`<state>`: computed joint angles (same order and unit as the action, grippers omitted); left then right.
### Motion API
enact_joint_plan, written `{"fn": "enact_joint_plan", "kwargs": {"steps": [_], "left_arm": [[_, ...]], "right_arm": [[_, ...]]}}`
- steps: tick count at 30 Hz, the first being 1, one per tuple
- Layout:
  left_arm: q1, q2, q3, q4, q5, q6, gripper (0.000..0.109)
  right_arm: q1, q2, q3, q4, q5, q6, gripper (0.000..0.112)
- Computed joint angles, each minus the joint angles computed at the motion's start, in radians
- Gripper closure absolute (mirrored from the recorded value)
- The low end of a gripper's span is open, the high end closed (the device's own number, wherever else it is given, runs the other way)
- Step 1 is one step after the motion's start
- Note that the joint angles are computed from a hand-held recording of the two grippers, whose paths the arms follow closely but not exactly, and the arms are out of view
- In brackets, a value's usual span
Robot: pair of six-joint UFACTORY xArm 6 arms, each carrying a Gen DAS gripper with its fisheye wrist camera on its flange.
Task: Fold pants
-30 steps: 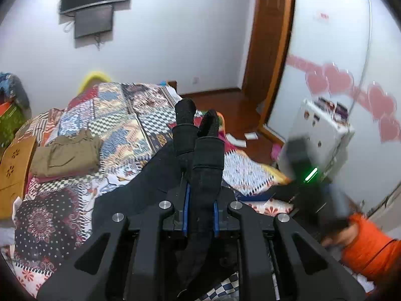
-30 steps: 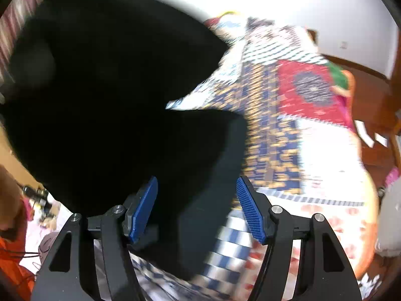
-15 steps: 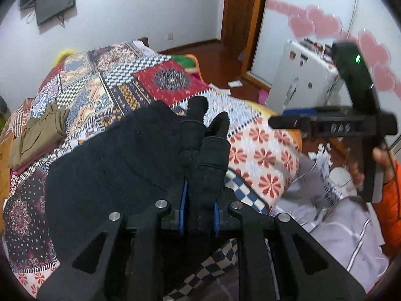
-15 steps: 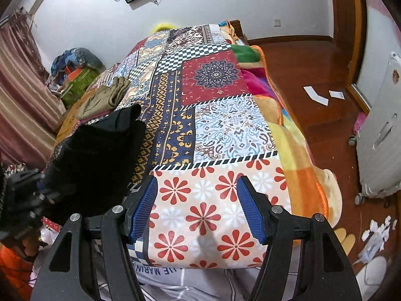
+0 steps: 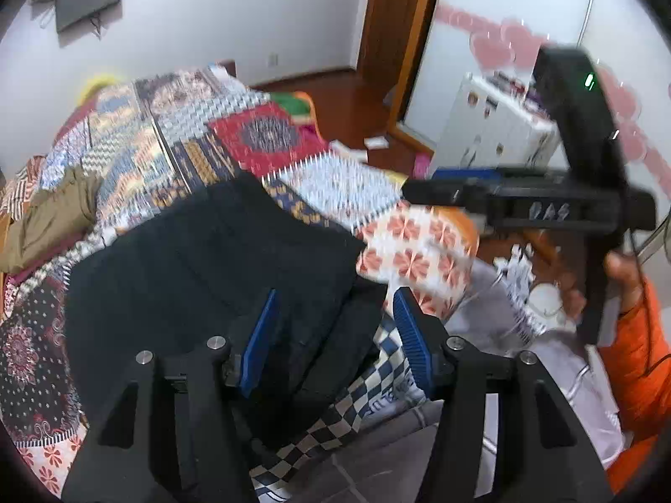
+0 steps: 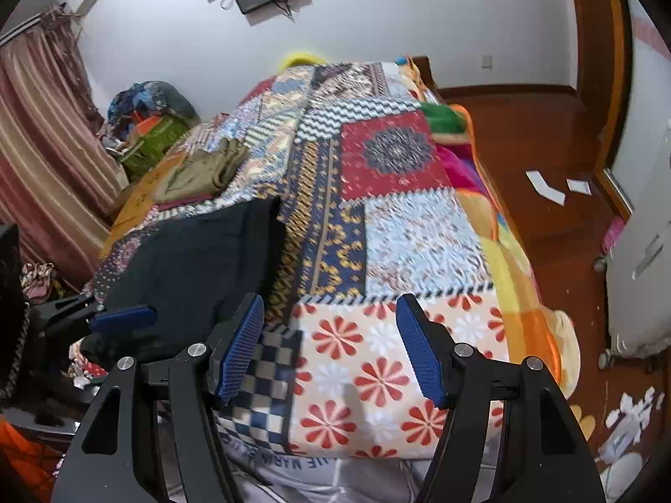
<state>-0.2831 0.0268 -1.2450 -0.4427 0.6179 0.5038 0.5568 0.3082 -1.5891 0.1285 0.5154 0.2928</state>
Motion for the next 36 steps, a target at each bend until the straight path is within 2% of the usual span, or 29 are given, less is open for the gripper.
{"fn": "enact_joint_plan", "kwargs": {"steps": [2,4,7,13,17,20,24,29,34,36], "left_arm": [[0.012,-0.020,0.003,-0.004,-0.035,-0.006,0.050],[0.035,-0.028,-0.002,0.026,-0.078,-0.042,0.043],[0.090,-0.001,-0.036,0.110,-0.108,-0.127,0.042],[0.208,0.151,-0.159,0.295,-0.059,-0.312,0.042],[0.248,0.230,-0.200,0.322,-0.017,-0.346,0.042],[0.266,0.275,-0.212,0.288,-0.002,-0.322,0.042],[0.278,0.305,-0.208,0.232,-0.038,-0.292,0.035],[0.310,0.344,-0.274,0.139,0.016,-0.266,0.034],[0.340,0.401,-0.369,0.198,0.039,-0.308,0.035],[0.347,0.447,-0.434,0.263,0.047,-0.343,0.035]], "right_arm": [[0.009,0.016,-0.031,0.003,0.001,-0.013,0.050],[0.023,0.040,-0.073,0.006,0.006,-0.030,0.050],[0.046,0.089,-0.146,0.029,0.018,-0.076,0.050],[0.089,0.225,-0.317,0.072,0.104,-0.152,0.050],[0.103,0.301,-0.397,0.058,0.204,-0.153,0.050],[0.104,0.321,-0.405,0.065,0.243,-0.155,0.050],[0.095,0.307,-0.370,0.119,0.233,-0.165,0.047],[0.087,0.295,-0.337,0.174,0.223,-0.164,0.041],[0.083,0.292,-0.322,0.211,0.212,-0.159,0.037],[0.084,0.289,-0.319,0.208,0.210,-0.153,0.036]]}}
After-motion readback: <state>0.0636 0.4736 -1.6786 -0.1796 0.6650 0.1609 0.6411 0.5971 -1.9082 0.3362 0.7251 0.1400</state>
